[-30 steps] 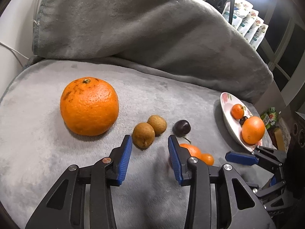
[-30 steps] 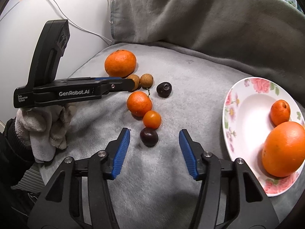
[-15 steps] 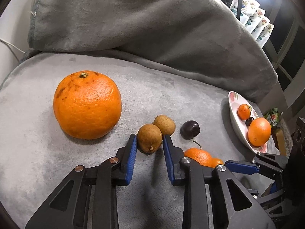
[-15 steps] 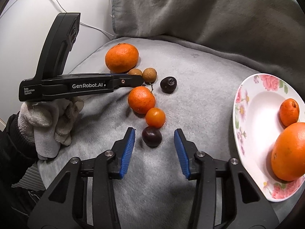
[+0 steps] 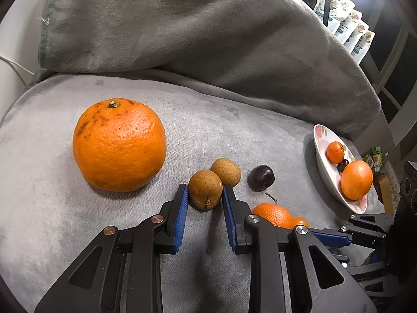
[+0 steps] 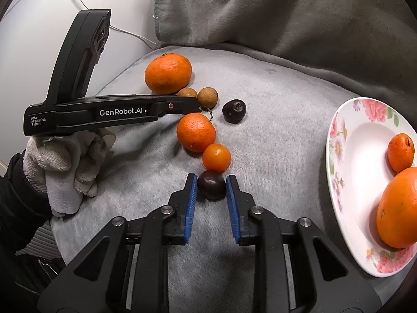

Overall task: Organize fruits
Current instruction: 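Close the right tool on a plum while the left tool grasps a brown kiwi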

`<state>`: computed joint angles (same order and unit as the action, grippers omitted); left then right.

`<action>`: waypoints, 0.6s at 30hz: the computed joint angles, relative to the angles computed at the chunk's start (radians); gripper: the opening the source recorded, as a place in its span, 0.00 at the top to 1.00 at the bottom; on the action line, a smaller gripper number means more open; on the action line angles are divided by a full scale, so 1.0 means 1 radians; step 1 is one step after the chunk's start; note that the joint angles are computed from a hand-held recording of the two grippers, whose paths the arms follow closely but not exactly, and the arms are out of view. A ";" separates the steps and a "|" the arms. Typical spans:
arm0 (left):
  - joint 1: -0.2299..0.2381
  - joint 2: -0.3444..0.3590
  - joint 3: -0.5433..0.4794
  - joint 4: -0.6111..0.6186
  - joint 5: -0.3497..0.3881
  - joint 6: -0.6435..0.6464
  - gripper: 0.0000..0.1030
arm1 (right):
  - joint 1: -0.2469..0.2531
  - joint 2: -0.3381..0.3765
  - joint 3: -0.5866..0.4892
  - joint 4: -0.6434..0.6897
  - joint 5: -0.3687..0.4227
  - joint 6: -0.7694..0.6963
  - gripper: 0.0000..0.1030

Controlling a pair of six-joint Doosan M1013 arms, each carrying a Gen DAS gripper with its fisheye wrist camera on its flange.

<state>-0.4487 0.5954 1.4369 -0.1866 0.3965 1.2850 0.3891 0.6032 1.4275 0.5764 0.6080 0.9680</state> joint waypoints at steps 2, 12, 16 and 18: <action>0.000 -0.001 0.000 0.003 -0.002 -0.004 0.76 | 0.000 -0.002 0.003 0.004 -0.002 -0.005 0.77; -0.002 -0.022 0.024 0.025 -0.029 -0.019 0.76 | -0.008 -0.036 0.043 0.047 -0.044 -0.033 0.77; -0.006 -0.038 0.040 0.038 -0.047 -0.027 0.76 | -0.013 -0.053 0.064 0.057 -0.069 -0.037 0.77; -0.010 -0.046 0.048 0.063 -0.053 -0.043 0.76 | -0.016 -0.064 0.076 0.064 -0.083 -0.039 0.77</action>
<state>-0.4587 0.5489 1.4851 -0.1239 0.3437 1.2424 0.3733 0.5392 1.5033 0.6402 0.5253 0.9289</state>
